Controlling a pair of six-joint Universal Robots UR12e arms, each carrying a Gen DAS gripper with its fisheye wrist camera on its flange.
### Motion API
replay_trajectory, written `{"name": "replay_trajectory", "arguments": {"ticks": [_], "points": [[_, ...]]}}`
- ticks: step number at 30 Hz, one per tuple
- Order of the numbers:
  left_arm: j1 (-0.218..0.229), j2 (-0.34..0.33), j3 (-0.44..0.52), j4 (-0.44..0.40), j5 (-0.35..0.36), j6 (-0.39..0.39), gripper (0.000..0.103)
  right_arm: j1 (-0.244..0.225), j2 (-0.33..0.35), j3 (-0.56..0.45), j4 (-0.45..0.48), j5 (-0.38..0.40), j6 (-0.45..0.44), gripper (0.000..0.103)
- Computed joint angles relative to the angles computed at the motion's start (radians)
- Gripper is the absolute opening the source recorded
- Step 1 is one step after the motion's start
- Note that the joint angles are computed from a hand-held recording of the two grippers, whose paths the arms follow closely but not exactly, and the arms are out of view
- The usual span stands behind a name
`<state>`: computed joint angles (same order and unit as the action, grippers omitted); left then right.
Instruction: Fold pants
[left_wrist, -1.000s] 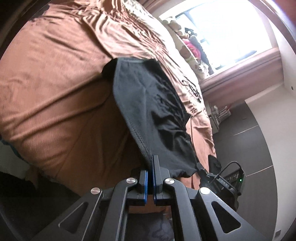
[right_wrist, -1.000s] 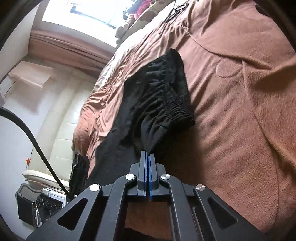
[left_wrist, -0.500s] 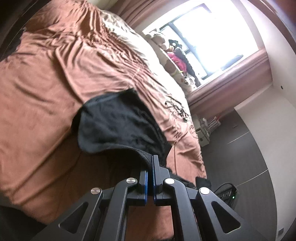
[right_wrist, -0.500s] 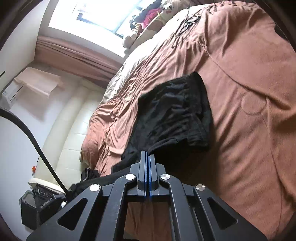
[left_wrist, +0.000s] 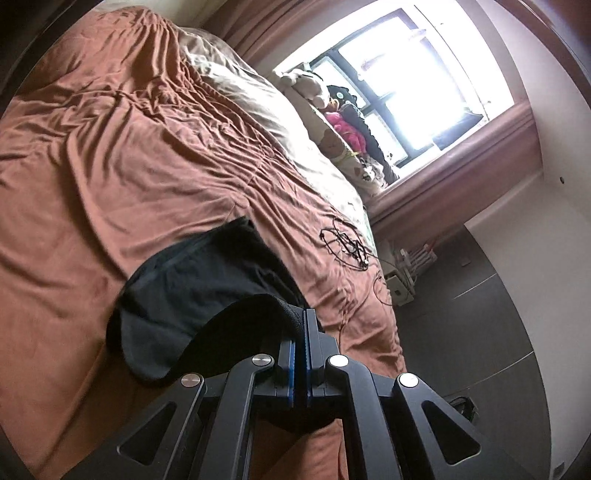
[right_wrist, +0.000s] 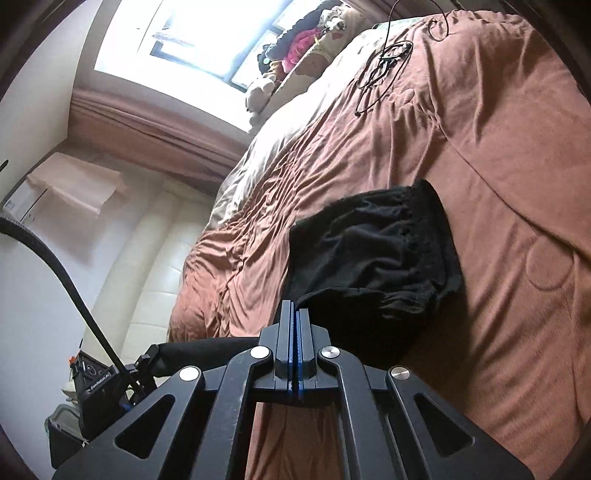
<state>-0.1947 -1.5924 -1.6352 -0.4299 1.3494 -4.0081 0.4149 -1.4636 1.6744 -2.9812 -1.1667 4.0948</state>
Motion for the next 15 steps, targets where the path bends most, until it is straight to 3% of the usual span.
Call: {"name": "replay_trajectory", "arguments": {"ticks": [15], "points": [[0.063,-0.168,0.156,-0.093,-0.057,0.087,0.003,0.002,0.161,-0.212,0.134,-0.032,-0.031,0.000]]}}
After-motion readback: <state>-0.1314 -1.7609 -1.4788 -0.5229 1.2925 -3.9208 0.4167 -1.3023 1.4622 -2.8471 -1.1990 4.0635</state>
